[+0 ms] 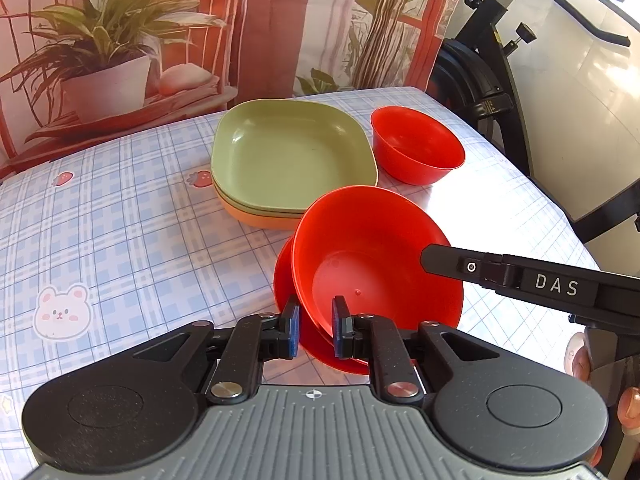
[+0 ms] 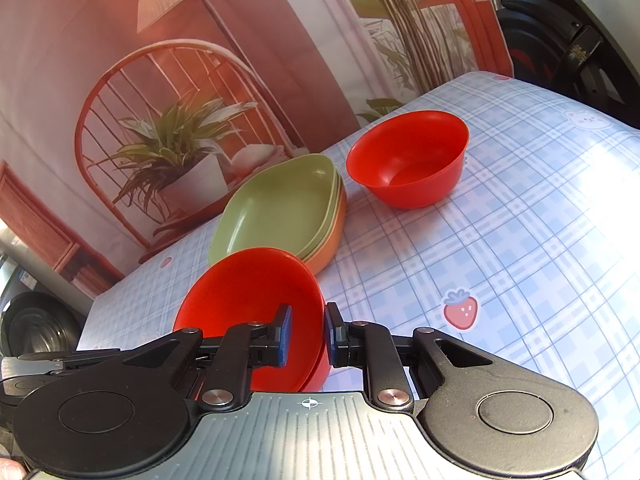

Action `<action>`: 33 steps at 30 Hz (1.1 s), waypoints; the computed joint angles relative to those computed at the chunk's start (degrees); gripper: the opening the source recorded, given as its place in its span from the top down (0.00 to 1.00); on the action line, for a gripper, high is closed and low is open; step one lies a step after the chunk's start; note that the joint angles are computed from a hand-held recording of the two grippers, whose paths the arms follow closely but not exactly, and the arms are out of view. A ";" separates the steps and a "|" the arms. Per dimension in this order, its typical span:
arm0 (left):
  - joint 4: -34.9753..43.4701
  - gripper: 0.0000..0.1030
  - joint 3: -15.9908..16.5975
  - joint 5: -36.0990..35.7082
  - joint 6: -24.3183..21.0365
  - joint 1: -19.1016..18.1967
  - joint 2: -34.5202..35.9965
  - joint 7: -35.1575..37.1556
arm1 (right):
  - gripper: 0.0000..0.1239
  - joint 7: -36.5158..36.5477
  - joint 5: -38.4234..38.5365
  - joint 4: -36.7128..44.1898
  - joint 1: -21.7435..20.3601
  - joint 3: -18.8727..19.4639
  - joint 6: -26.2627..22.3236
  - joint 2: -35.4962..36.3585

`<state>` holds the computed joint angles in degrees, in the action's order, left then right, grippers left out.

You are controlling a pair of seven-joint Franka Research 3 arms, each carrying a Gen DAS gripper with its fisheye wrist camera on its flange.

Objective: Organize plates and bowls

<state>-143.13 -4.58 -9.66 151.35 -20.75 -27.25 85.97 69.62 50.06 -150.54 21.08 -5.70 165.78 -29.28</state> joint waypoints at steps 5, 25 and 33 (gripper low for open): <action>0.23 0.82 -0.25 1.19 -0.87 0.24 -0.59 0.96 | 0.86 0.19 -0.22 -0.04 -0.02 0.04 0.10 0.02; 4.88 0.70 -0.72 3.75 5.68 0.19 3.44 -0.19 | 0.86 -3.21 -0.54 2.42 0.11 -3.05 10.14 3.77; 14.37 0.70 -3.28 3.02 8.61 0.22 14.57 0.84 | 0.83 -4.88 -0.91 10.63 0.76 -8.47 15.10 14.73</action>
<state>-128.76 -7.87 -6.64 159.96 -20.53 -12.68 86.81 64.74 49.15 -139.91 21.84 -14.17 180.88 -14.55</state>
